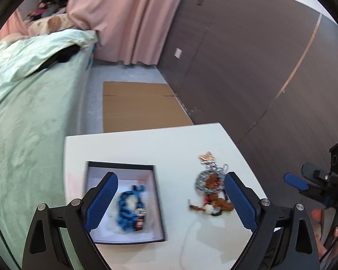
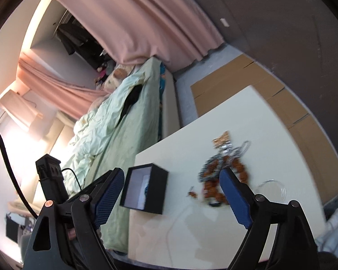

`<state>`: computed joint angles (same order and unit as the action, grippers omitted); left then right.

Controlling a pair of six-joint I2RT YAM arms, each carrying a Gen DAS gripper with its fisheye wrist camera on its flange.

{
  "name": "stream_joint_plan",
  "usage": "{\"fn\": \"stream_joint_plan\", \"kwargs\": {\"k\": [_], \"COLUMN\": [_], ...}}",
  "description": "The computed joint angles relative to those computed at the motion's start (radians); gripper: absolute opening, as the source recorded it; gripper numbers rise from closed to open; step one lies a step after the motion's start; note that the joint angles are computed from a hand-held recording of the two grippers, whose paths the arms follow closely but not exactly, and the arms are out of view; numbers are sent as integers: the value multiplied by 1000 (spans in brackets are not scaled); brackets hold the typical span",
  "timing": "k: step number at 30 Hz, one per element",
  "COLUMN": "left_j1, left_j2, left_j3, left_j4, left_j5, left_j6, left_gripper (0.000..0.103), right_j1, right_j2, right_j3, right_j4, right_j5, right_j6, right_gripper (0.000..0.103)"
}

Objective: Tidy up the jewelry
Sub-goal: 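Move the open left tool back over the jewelry pile, then close the left tool on the grey beaded bracelet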

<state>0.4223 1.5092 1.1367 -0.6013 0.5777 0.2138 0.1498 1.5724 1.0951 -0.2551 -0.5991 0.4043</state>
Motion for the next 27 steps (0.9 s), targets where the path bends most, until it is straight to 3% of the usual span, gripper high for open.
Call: {"fn": "stream_joint_plan", "kwargs": {"k": [12, 20, 27], "left_j1": [-215, -295, -395], "left_j2": [9, 94, 130], "left_j3": [-37, -21, -40], "left_j4": [60, 72, 111], "left_j5": [-122, -157, -239], "left_j6": [-25, -36, 9], "left_gripper": [95, 66, 65], "right_j1": [-159, -206, -228], "right_j2": [18, 106, 177], "right_j3": [-60, -51, -14], "right_j4": [-2, 11, 0], "right_j5": [27, -19, -49], "right_j6": [-68, -50, -27], "right_gripper": [87, 87, 87]}}
